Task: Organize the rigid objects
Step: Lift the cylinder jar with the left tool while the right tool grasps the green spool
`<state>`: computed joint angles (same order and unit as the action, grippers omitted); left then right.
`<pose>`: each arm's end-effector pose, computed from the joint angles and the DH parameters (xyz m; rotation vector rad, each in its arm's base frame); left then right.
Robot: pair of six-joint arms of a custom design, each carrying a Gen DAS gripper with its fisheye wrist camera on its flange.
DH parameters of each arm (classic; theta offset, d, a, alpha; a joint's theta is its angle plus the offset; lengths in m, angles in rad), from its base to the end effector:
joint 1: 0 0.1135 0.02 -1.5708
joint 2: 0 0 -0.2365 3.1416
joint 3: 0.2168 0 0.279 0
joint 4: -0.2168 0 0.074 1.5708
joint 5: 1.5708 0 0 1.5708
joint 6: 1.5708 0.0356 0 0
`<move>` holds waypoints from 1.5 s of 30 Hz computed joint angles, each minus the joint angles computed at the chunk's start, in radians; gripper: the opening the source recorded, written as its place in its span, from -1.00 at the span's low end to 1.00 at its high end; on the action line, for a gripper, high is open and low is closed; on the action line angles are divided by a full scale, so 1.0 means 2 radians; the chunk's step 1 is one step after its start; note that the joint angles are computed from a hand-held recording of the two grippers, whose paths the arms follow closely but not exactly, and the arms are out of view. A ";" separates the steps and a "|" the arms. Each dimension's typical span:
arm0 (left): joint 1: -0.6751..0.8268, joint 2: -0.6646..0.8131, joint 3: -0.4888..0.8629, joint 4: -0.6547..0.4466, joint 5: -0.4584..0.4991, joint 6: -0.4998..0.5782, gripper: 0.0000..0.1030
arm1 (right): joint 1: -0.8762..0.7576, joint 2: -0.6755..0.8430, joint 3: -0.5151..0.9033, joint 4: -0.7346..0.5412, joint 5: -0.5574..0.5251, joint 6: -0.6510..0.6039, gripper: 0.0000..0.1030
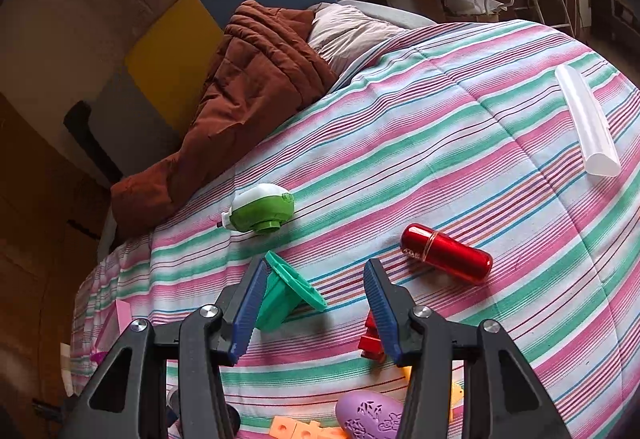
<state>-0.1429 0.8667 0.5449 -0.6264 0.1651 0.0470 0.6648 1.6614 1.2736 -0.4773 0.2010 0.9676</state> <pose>0.2050 -0.0354 0.1759 0.3053 2.4992 -0.2468 0.3089 0.2331 0.2187 0.4638 2.4311 0.4927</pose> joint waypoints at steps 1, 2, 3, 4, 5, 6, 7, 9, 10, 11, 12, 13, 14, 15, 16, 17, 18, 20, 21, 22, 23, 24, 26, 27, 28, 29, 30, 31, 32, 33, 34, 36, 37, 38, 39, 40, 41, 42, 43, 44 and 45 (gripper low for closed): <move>-0.001 -0.026 -0.012 -0.011 -0.001 -0.002 0.26 | 0.002 0.004 0.003 0.000 -0.004 -0.005 -0.01; -0.001 -0.047 -0.022 -0.021 -0.001 -0.004 0.26 | 0.003 0.009 0.007 0.002 -0.010 -0.013 -0.01; -0.002 -0.068 -0.030 -0.032 0.000 -0.004 0.26 | 0.005 0.014 0.012 0.003 -0.014 -0.020 -0.01; -0.002 -0.089 -0.037 -0.044 0.000 -0.002 0.26 | 0.009 0.020 0.017 0.003 -0.016 -0.027 0.00; -0.003 -0.108 -0.045 -0.053 -0.001 0.000 0.26 | 0.012 0.026 0.023 0.002 -0.021 -0.035 0.07; -0.002 -0.120 -0.049 -0.059 0.001 0.004 0.26 | 0.014 0.032 0.029 0.002 -0.026 -0.044 0.16; -0.004 -0.138 -0.054 -0.070 -0.002 0.008 0.26 | 0.017 0.039 0.036 0.001 -0.030 -0.053 0.20; -0.009 -0.153 -0.060 -0.074 -0.005 0.013 0.26 | 0.025 0.054 0.054 -0.008 -0.034 -0.074 0.34; -0.010 -0.157 -0.063 -0.074 -0.005 0.014 0.26 | 0.030 0.064 0.066 -0.017 -0.031 -0.085 0.36; -0.009 -0.158 -0.064 -0.073 -0.004 0.015 0.26 | 0.036 0.075 0.080 -0.027 -0.028 -0.098 0.40; -0.008 -0.157 -0.064 -0.071 -0.002 0.017 0.26 | 0.041 0.085 0.091 -0.035 -0.026 -0.112 0.44; -0.006 -0.159 -0.065 -0.072 -0.001 0.020 0.26 | 0.045 0.095 0.103 -0.042 -0.027 -0.124 0.46; -0.006 -0.160 -0.067 -0.070 0.000 0.022 0.26 | 0.048 0.108 0.118 -0.052 -0.027 -0.137 0.46; -0.004 -0.160 -0.068 -0.069 0.003 0.024 0.26 | 0.051 0.124 0.138 -0.070 -0.026 -0.153 0.46; -0.001 -0.158 -0.067 -0.069 0.006 0.025 0.26 | 0.054 0.141 0.161 -0.090 -0.019 -0.173 0.46; 0.002 -0.157 -0.066 -0.068 0.010 0.027 0.26 | 0.056 0.156 0.182 -0.110 -0.008 -0.191 0.46; 0.004 -0.157 -0.067 -0.067 0.013 0.029 0.26 | 0.056 0.171 0.201 -0.126 -0.003 -0.208 0.46; 0.005 -0.157 -0.068 -0.066 0.015 0.028 0.26 | 0.054 0.200 0.238 -0.156 -0.007 -0.238 0.47; 0.007 -0.157 -0.068 -0.065 0.017 0.028 0.26 | 0.053 0.219 0.263 -0.175 -0.003 -0.253 0.47; 0.007 -0.159 -0.069 -0.065 0.018 0.027 0.26 | 0.053 0.235 0.285 -0.192 0.003 -0.266 0.47; 0.008 -0.159 -0.069 -0.065 0.018 0.027 0.27 | 0.052 0.250 0.304 -0.206 0.010 -0.277 0.53; 0.008 -0.159 -0.069 -0.065 0.019 0.026 0.27 | 0.051 0.261 0.317 -0.214 0.013 -0.285 0.58; 0.009 -0.162 -0.070 -0.065 0.019 0.027 0.27 | 0.048 0.281 0.342 -0.227 0.013 -0.299 0.65; 0.009 -0.164 -0.071 -0.065 0.019 0.027 0.27 | 0.048 0.291 0.354 -0.235 0.018 -0.303 0.65; 0.007 -0.166 -0.072 -0.066 0.018 0.025 0.27 | 0.048 0.302 0.369 -0.243 0.021 -0.303 0.64; 0.007 -0.166 -0.071 -0.067 0.018 0.025 0.27 | 0.046 0.307 0.374 -0.245 0.014 -0.301 0.61; 0.007 -0.167 -0.072 -0.068 0.018 0.025 0.27 | 0.045 0.307 0.371 -0.242 0.008 -0.299 0.59; 0.007 -0.168 -0.072 -0.068 0.018 0.025 0.27 | 0.045 0.304 0.364 -0.237 0.005 -0.298 0.58; 0.007 -0.169 -0.073 -0.069 0.018 0.025 0.27 | 0.046 0.298 0.354 -0.231 0.002 -0.297 0.58; 0.008 -0.168 -0.072 -0.069 0.019 0.024 0.27 | 0.046 0.290 0.341 -0.224 -0.002 -0.292 0.58; 0.008 -0.170 -0.072 -0.072 0.020 0.023 0.27 | 0.045 0.278 0.322 -0.214 -0.015 -0.282 0.58; 0.009 -0.171 -0.072 -0.074 0.020 0.020 0.27 | 0.040 0.243 0.272 -0.180 -0.048 -0.261 0.58; 0.009 -0.172 -0.071 -0.076 0.020 0.019 0.27 | 0.039 0.229 0.254 -0.169 -0.053 -0.250 0.58; 0.009 -0.172 -0.071 -0.077 0.020 0.016 0.27 | 0.040 0.221 0.243 -0.165 -0.052 -0.240 0.58; 0.011 -0.170 -0.069 -0.079 0.021 0.016 0.27 | 0.040 0.214 0.234 -0.161 -0.048 -0.230 0.58; 0.012 -0.169 -0.068 -0.080 0.022 0.016 0.26 | 0.040 0.210 0.230 -0.159 -0.047 -0.222 0.58; 0.014 -0.170 -0.067 -0.082 0.023 0.016 0.26 | 0.039 0.203 0.222 -0.154 -0.049 -0.213 0.58; 0.014 -0.172 -0.067 -0.083 0.023 0.016 0.26 | 0.039 0.199 0.215 -0.149 -0.056 -0.206 0.58; 0.014 -0.173 -0.067 -0.086 0.023 0.015 0.26 | 0.038 0.198 0.215 -0.148 -0.062 -0.202 0.58; 0.014 -0.175 -0.066 -0.089 0.022 0.013 0.26 | 0.039 0.202 0.219 -0.150 -0.060 -0.200 0.58; 0.013 -0.178 -0.066 -0.093 0.021 0.012 0.26 | 0.042 0.206 0.223 -0.151 -0.051 -0.199 0.52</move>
